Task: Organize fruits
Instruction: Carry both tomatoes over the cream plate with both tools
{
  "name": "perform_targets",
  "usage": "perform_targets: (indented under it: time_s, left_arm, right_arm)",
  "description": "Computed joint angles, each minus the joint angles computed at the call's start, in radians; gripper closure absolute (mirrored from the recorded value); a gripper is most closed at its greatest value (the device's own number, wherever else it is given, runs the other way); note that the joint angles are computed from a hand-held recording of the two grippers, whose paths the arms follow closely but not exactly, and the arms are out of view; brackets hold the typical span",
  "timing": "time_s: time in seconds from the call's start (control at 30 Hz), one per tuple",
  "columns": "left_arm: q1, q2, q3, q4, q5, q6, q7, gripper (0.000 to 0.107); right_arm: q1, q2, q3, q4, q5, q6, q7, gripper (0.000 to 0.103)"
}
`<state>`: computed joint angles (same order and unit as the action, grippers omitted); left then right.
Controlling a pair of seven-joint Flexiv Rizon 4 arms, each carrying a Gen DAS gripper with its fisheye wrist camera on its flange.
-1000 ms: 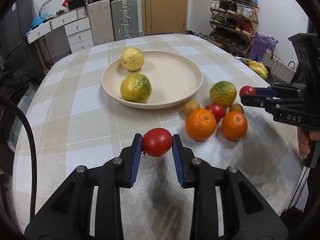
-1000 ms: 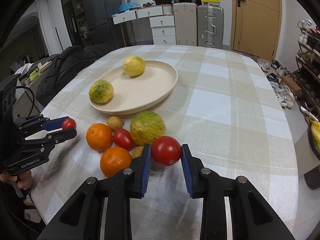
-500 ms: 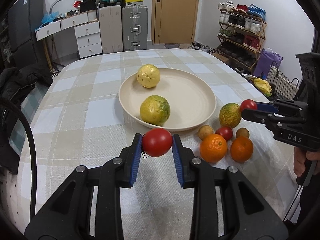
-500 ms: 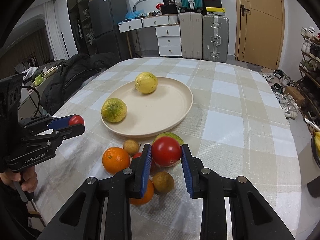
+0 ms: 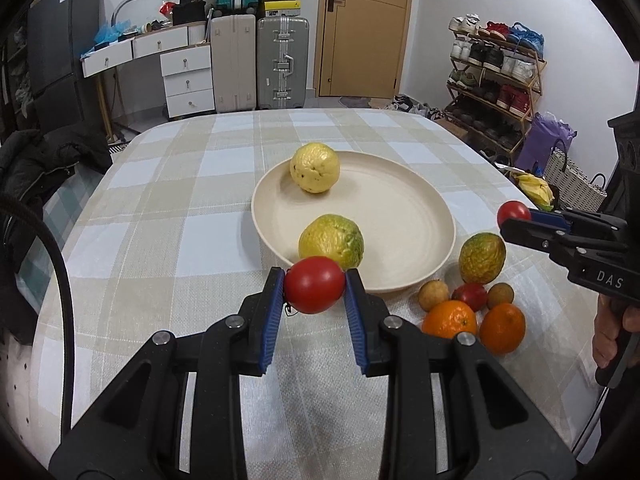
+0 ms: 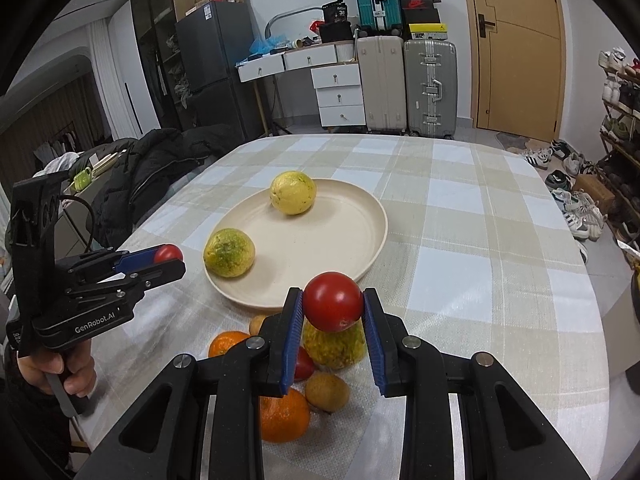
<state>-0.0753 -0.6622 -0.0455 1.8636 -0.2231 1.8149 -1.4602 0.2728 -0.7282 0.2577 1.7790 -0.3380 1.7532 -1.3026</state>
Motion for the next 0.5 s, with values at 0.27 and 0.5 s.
perform_targets:
  time_s: [0.27, 0.5]
  left_arm:
    - [0.001, -0.017, -0.005, -0.034, 0.007, 0.02, 0.006, 0.079]
    - [-0.036, -0.037, 0.039, -0.089, -0.019, -0.02, 0.016, 0.079]
  right_arm:
    - [-0.018, -0.035, 0.035, -0.053, -0.014, -0.032, -0.01, 0.073]
    - [-0.02, -0.064, 0.061, -0.119, -0.011, -0.103, -0.046, 0.073]
